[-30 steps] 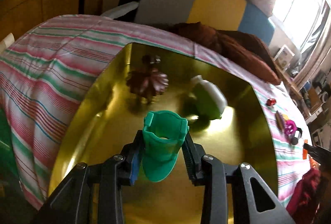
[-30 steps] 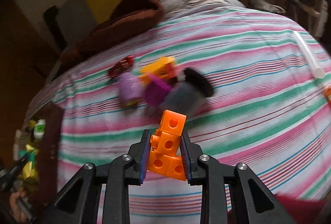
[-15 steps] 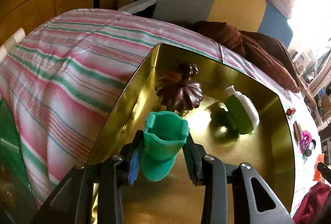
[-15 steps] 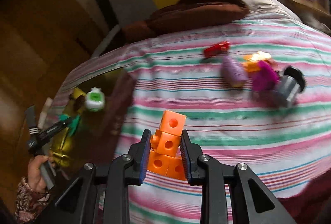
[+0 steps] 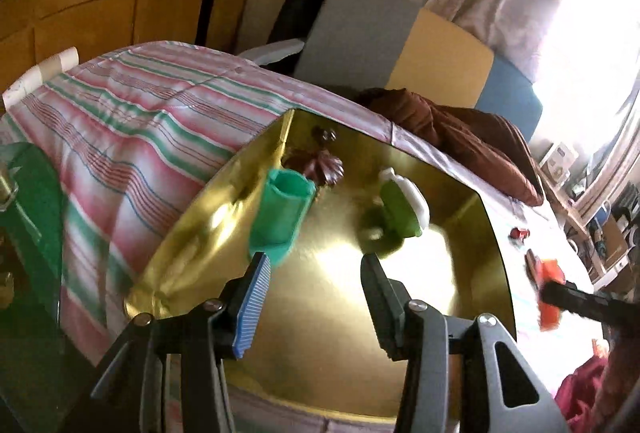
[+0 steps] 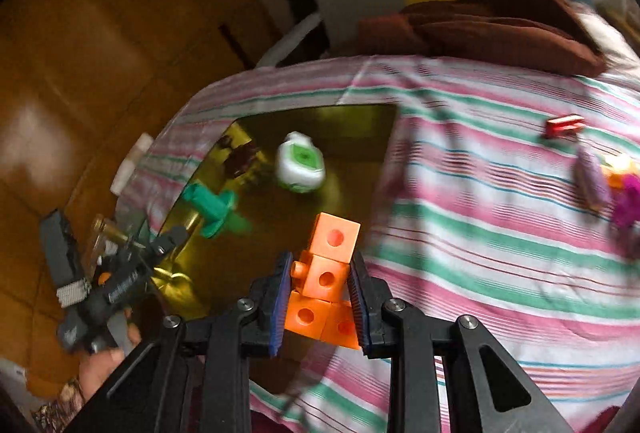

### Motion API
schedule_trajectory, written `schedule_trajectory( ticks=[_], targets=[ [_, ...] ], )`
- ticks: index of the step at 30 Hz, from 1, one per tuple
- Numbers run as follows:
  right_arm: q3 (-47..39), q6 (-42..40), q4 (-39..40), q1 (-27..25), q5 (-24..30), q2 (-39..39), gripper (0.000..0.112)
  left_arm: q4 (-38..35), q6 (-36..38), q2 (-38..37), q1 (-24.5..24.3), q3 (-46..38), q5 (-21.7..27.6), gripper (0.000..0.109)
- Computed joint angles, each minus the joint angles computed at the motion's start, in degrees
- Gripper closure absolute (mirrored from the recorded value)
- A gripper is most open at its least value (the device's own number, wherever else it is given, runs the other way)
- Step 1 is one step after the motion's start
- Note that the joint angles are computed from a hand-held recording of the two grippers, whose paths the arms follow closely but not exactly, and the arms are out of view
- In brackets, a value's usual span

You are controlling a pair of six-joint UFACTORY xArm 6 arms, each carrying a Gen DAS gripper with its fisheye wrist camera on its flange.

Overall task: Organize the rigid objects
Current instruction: 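Release the green stand into the gold tray with the left tool while the right tool carries the orange cubes, then lower the orange cubes into the gold tray and open the right tool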

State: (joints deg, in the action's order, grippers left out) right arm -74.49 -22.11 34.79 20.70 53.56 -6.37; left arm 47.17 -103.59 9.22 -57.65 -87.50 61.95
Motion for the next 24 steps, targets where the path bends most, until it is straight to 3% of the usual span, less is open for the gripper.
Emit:
schedule_trajectory(
  ticks=[9,24],
  targets=[
    [-7.71,2.54,-4.98,7.63,0.87,8.38,0.084,0.45,-1.64,0.06,-2.47,-0.59,4.18,0.061],
    [-29.45,14.51,-13.84,14.51,7.34,27.75,0.084,0.7,-5.22,-2.78,-3.77,2.76,4.65,0.061]
  ],
)
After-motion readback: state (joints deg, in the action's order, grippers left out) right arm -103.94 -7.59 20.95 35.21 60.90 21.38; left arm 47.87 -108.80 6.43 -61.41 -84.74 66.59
